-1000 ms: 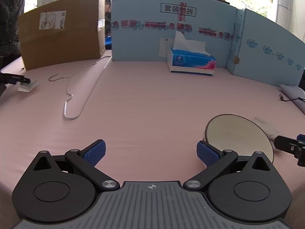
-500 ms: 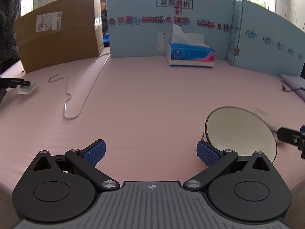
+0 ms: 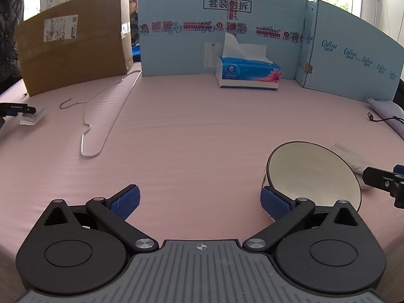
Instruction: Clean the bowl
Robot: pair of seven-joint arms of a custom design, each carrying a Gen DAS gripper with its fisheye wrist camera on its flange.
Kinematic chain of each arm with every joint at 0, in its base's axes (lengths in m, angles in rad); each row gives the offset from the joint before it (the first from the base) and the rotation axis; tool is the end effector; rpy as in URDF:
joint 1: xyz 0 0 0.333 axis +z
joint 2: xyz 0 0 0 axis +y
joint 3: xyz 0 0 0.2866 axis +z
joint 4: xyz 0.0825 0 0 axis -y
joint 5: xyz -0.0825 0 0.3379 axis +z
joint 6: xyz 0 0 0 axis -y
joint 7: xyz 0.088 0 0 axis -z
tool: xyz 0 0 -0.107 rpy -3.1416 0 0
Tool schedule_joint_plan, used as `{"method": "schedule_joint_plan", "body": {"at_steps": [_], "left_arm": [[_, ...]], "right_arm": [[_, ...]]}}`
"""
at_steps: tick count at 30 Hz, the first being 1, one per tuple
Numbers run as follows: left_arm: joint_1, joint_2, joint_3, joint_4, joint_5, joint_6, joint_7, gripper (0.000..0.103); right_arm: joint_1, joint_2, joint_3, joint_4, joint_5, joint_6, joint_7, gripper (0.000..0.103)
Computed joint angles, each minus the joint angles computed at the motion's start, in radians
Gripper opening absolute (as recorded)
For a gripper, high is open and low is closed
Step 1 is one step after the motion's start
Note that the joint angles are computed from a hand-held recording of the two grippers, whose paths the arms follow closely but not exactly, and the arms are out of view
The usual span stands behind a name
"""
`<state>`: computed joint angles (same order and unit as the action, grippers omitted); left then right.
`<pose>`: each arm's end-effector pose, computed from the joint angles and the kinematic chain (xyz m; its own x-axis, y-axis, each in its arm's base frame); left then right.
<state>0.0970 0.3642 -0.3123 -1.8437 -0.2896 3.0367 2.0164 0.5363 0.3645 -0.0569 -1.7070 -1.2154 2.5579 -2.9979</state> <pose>0.6290 -0.0912 0.4340 -0.3166 -0.9485 0.0104 -0.6219 0.1993 -0.7573 0.5583 0.3102 0.4199 -0.2654 -0.9596 -0.0937 -0.5194 0.2242 -0.8246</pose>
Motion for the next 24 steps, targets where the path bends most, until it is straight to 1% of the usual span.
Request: {"method": "schedule_joint_plan", "body": {"at_steps": [6, 15, 19, 24], "left_arm": [[0.015, -0.001, -0.014, 0.001, -0.016, -0.002, 0.017, 0.103], [0.000, 0.001, 0.002, 0.001, -0.006, 0.002, 0.001, 0.103], [0.018, -0.001, -0.019, -0.003, -0.020, 0.006, 0.016, 0.103], [0.022, -0.001, -0.022, -0.001, -0.025, 0.001, 0.023, 0.103]], "right_arm": [[0.001, -0.002, 0.000, -0.001, 0.004, -0.002, -0.005, 0.103], [0.000, 0.007, -0.001, 0.009, 0.009, 0.000, -0.010, 0.103], [0.002, 0.003, -0.002, 0.003, 0.010, -0.001, -0.008, 0.103], [0.000, 0.007, -0.001, 0.007, 0.016, 0.001, -0.014, 0.103]]}}
